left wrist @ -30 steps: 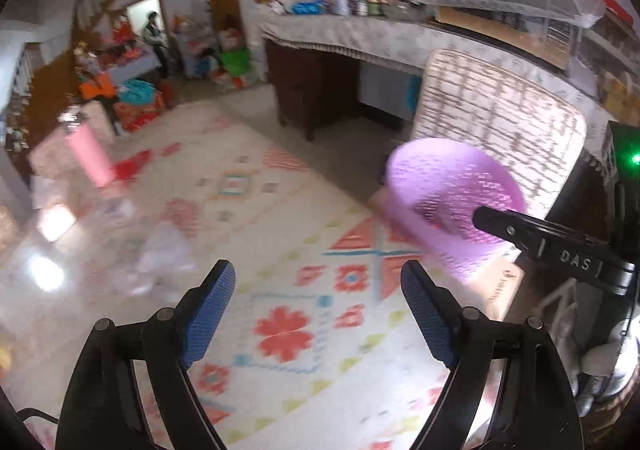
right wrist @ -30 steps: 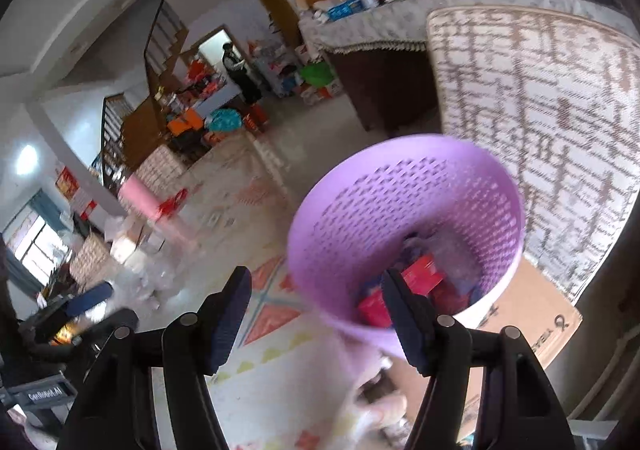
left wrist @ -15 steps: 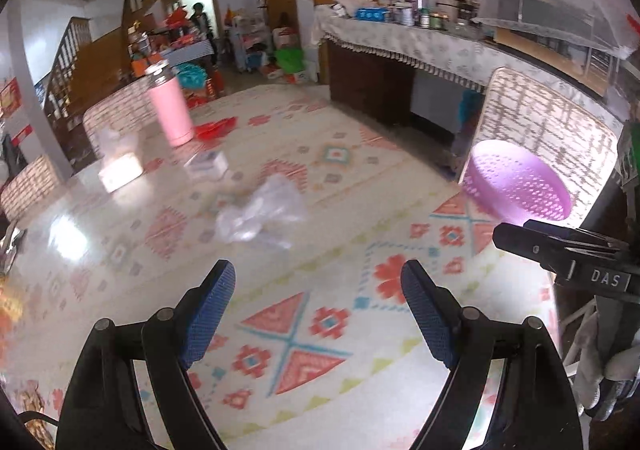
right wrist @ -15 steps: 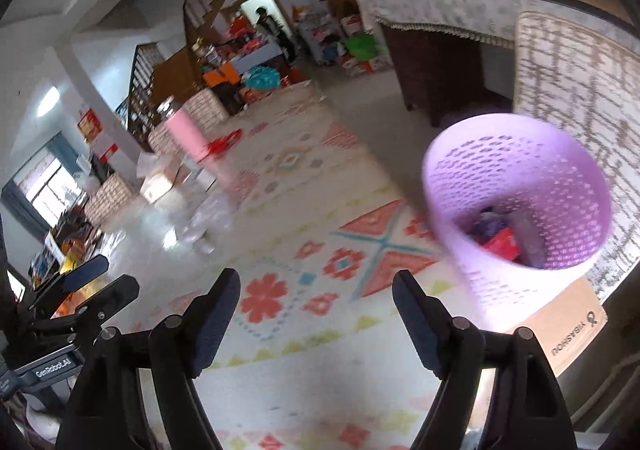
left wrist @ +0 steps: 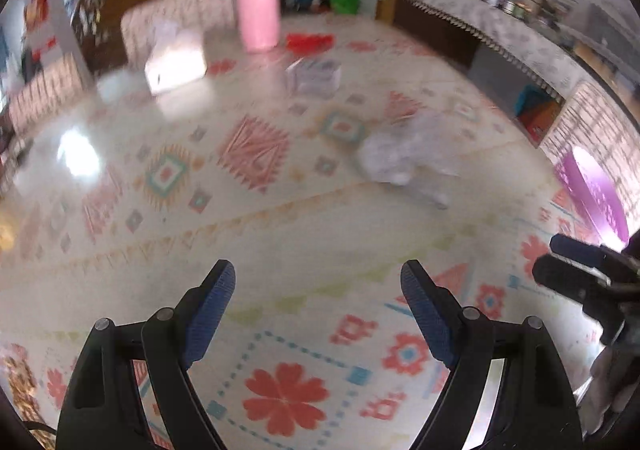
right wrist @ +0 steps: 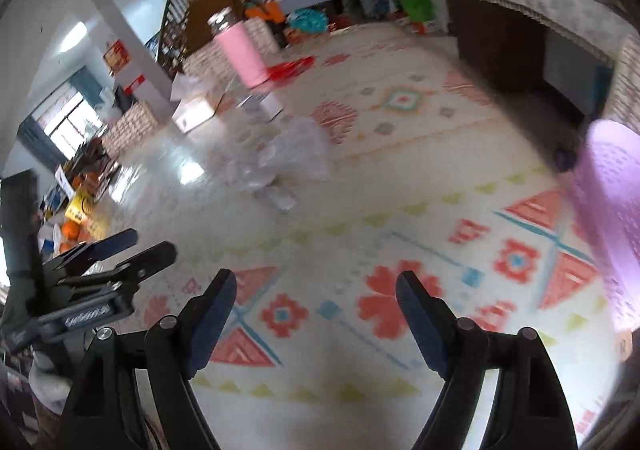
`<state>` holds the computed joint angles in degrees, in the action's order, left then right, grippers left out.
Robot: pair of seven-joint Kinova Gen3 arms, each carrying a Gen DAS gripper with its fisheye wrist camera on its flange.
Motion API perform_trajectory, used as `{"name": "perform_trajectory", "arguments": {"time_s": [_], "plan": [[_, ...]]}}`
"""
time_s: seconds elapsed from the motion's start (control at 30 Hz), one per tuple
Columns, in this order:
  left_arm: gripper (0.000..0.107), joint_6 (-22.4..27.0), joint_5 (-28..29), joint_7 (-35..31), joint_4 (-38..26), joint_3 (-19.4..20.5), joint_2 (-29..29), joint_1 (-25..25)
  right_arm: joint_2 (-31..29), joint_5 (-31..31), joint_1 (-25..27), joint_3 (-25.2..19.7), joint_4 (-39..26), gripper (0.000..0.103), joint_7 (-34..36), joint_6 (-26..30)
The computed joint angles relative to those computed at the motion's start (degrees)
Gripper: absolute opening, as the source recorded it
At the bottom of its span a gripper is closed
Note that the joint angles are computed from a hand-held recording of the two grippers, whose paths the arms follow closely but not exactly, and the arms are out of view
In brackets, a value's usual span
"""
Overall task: Collect trash
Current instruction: 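Move both open tools back to the white box and plastic bag, then grasp the white barcode box with the left tool while the right tool grasps the clear plastic bag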
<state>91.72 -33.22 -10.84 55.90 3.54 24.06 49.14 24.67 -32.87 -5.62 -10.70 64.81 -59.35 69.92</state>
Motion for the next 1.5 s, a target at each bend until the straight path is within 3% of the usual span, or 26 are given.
{"name": "perform_trajectory", "arguments": {"time_s": [0.17,0.43,0.57,0.8,0.9,0.97,1.03,1.33,1.5], "plan": [[0.084,-5.7,4.1,1.3,7.3,0.4,-4.2,-6.0,4.2,3.0,-5.1,-0.2,-6.2,0.086,-4.6,1.3],[0.084,-13.1,10.8,-1.0,13.3,1.0,-7.8,-16.1,11.3,7.8,-11.2,-0.1,-18.4,0.091,-13.1,0.9],[0.084,-15.1,11.9,-1.5,13.5,1.2,-7.8,-18.7,14.7,10.3,-13.5,0.2,-23.8,0.091,-16.6,1.8],[0.084,-14.9,13.3,-7.0,6.4,0.2,-3.8,-22.1,15.4,11.6,-14.1,-0.9,-23.3,0.092,-16.3,-0.4],[0.084,-13.6,14.4,-10.2,1.4,-0.6,-0.9,-23.3,15.0,10.8,-13.4,-1.7,-22.0,0.080,-15.2,-1.9],[0.084,-12.8,15.8,-12.4,-2.5,-1.2,1.3,-24.4,15.5,9.3,-12.5,-2.8,-22.6,0.060,-13.9,-0.8],[0.084,-11.7,16.8,-14.0,-6.1,-1.9,3.3,-25.1,14.9,8.7,-12.4,-3.1,-21.4,0.052,-12.6,-1.4],[0.084,-4.6,20.2,-22.1,-22.8,-4.0,12.5,-28.0,15.9,6.2,-11.6,-3.6,-21.8,0.051,-10.3,0.7],[0.084,-1.4,22.6,-24.3,-29.0,-4.6,16.8,-29.1,16.7,5.3,-11.2,-3.5,-23.3,0.049,-10.4,2.1]]}}
